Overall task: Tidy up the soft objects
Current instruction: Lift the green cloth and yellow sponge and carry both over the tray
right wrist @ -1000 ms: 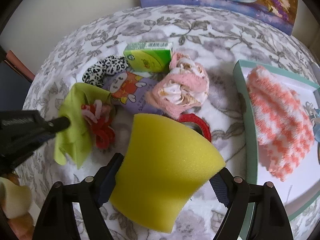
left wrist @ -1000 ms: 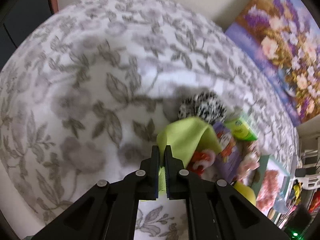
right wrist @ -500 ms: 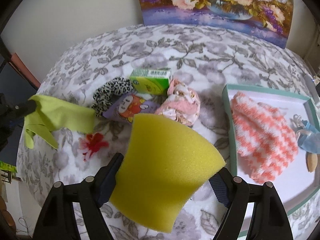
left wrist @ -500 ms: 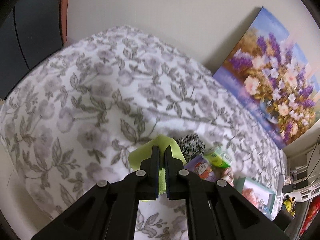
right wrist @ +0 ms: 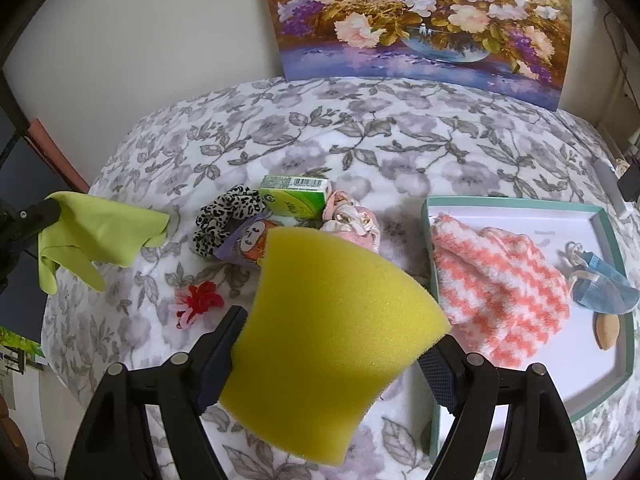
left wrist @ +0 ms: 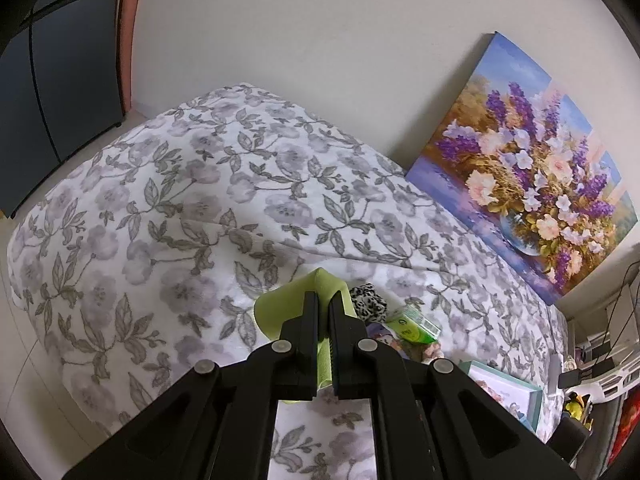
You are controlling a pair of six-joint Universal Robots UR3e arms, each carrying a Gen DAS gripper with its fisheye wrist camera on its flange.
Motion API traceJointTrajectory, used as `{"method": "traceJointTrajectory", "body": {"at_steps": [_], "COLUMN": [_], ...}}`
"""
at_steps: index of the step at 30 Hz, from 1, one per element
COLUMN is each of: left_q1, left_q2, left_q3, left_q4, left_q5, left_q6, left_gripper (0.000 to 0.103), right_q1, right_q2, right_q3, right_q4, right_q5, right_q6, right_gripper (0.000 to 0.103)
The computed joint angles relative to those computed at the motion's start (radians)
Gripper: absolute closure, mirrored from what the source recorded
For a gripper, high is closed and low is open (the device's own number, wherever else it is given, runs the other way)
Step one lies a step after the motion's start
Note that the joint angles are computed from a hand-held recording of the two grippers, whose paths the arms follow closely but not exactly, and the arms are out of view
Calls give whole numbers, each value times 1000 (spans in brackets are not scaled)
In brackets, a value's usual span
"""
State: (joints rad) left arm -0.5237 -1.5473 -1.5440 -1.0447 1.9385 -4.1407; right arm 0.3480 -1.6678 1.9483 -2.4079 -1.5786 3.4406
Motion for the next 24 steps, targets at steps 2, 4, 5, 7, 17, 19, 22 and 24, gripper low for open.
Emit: {"method": "traceJointTrajectory", "body": {"at_steps": [2, 4, 5, 7, 17, 19, 22, 24], "left_q1": [-21, -38, -50, -74, -182, -201, -231, -250], "left_q2": [-15, -30, -40, -64, -209, -245, -307, -350], "left_q3": [27, 54, 72, 113, 329, 376, 462, 525], "left_q4": [-13, -25, -32, -48, -137, -157, -188, -211], "left_q5": [14, 25, 31, 47, 96, 97, 100, 102], "left_q6": [-9, -14, -17, -21, -40, -43, -41, -39], "left_gripper": [99, 99, 99, 99, 99, 98, 98, 98], "right_q1": [-12, -25, -32, -43, -166, -209, -289, -325], "right_q2": [-23, -51, -63, -89, -250, -283, -350, -381], "right_q3": [9, 20, 23, 29, 89, 107, 142, 155], "right_q4": [10, 20, 25, 41, 142, 168, 211, 235], "right_q5": [3, 7, 8, 7, 31, 46, 74, 77], "right_q6": [-6, -12, -15, -22, -89, -106, -143, -162], "right_gripper": [20, 20, 20, 20, 20, 20, 20, 20]}}
